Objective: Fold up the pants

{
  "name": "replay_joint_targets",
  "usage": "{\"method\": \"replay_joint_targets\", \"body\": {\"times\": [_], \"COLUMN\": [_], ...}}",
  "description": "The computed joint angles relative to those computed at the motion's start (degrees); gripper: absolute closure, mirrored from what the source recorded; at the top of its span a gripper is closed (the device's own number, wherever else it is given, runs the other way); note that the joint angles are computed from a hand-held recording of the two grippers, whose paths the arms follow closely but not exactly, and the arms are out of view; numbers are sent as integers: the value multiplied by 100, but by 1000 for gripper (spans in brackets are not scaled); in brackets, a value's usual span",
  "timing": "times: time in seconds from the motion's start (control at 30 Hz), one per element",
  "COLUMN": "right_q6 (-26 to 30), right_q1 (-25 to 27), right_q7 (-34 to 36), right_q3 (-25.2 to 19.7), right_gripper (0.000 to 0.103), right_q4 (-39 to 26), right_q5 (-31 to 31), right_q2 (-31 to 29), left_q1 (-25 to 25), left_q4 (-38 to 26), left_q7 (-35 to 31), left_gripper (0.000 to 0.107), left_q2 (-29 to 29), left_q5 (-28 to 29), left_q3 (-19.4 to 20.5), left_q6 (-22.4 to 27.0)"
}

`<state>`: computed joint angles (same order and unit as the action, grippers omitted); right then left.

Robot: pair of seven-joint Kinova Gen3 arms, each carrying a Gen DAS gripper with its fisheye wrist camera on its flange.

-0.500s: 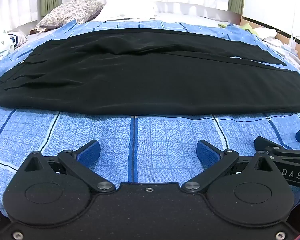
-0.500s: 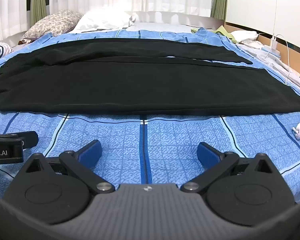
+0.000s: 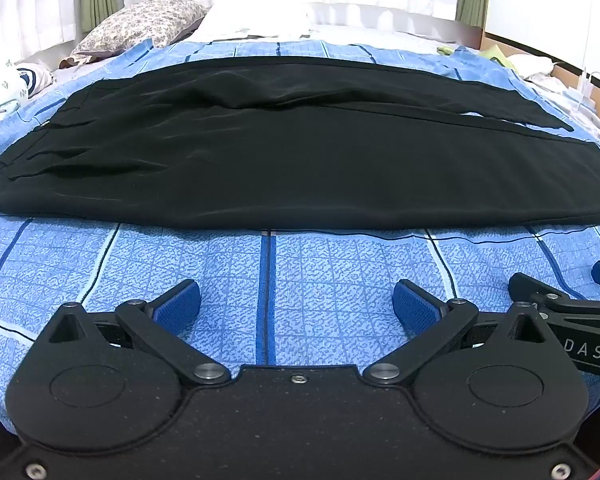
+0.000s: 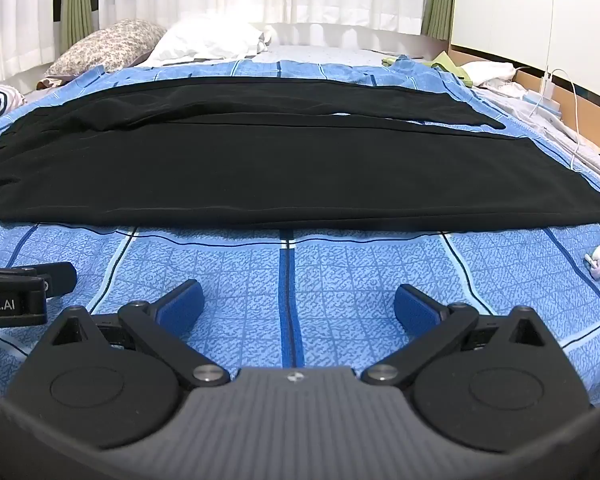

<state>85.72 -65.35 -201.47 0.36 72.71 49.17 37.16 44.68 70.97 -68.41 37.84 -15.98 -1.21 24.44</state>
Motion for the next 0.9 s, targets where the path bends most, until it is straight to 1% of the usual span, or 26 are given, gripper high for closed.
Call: {"method": "replay_joint_targets", "body": {"times": [0.3,0.77,0.9], "right_q6": [2,4,6], "right_q1": [-3,-4,-4], "right_q7": [-7,-9,-7], "right_q3": [-2,0,0], "right_gripper": [0,0,0], "right_q4": [-1,-7,-9], "right_q5": [6,8,8], "right_q2": [5,11,11], "left_q1": [17,-42,18], "left_q4": [57,-12,53], "left_q7": [14,-52,2], "left_gripper": [4,4,4], "left_q2": [-25,10,-25], "left_q5": [-6,25,5], "left_q3": [-30,16,-35], "left_q6": [-55,-12,-54]}}
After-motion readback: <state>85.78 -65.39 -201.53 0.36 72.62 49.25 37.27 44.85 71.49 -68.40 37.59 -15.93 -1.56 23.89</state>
